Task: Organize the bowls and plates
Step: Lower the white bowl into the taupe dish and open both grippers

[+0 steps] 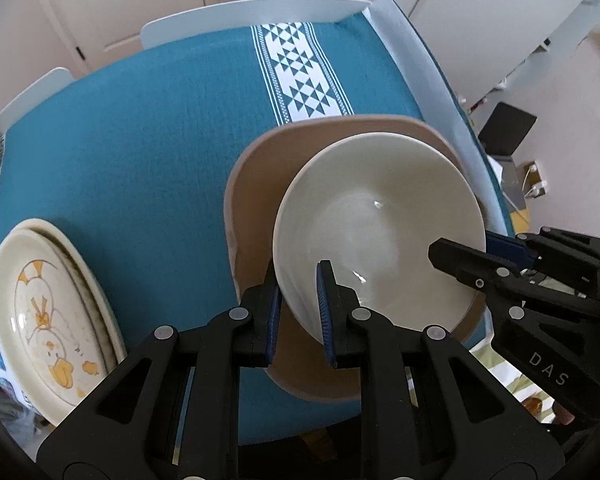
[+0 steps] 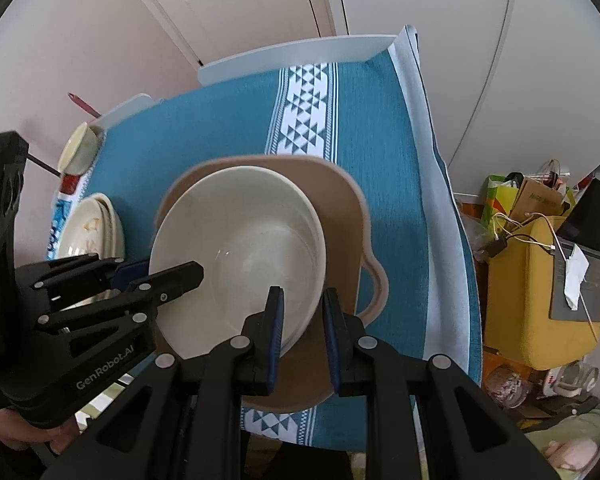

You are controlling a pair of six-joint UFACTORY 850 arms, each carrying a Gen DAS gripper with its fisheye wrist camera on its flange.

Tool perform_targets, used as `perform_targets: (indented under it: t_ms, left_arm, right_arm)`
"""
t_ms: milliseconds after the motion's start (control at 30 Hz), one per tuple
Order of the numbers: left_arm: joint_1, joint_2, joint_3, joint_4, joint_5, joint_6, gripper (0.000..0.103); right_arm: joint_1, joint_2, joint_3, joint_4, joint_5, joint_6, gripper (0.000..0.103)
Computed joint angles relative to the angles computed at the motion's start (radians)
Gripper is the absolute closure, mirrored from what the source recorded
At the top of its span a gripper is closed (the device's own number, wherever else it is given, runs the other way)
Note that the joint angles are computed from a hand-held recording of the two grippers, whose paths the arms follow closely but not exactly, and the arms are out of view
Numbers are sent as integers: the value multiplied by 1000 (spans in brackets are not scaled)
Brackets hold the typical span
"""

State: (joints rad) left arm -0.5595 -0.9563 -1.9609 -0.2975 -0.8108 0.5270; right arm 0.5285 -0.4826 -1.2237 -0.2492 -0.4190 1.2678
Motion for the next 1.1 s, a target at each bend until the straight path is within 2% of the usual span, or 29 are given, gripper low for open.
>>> perform_targets:
  t_ms: [167,333,500,667,867,1100]
  left_arm:
    - [-15,-5,-4,49,32,0,88]
    - [-18,3,-3,81,40,3,88]
    - [-15,-5,-27,92,-3,-4,88]
    - [-11,15,-3,75,11,15,88]
    - [-2,39,17,48,17,40,88]
    - [12,105,58,12,68,66,88]
  right_arm:
    - [-9,-5,-2,15,-6,-34,85]
    - [-8,-20,-33,50,-61,-115,85]
    - [-12,-23,-56,101,-99,-175,85]
    - [-15,-15,-54,137,-101,-198,85]
    - [-5,9,-37,117,-86,-156,85]
    - [9,56,-24,-14,-55,-41,85]
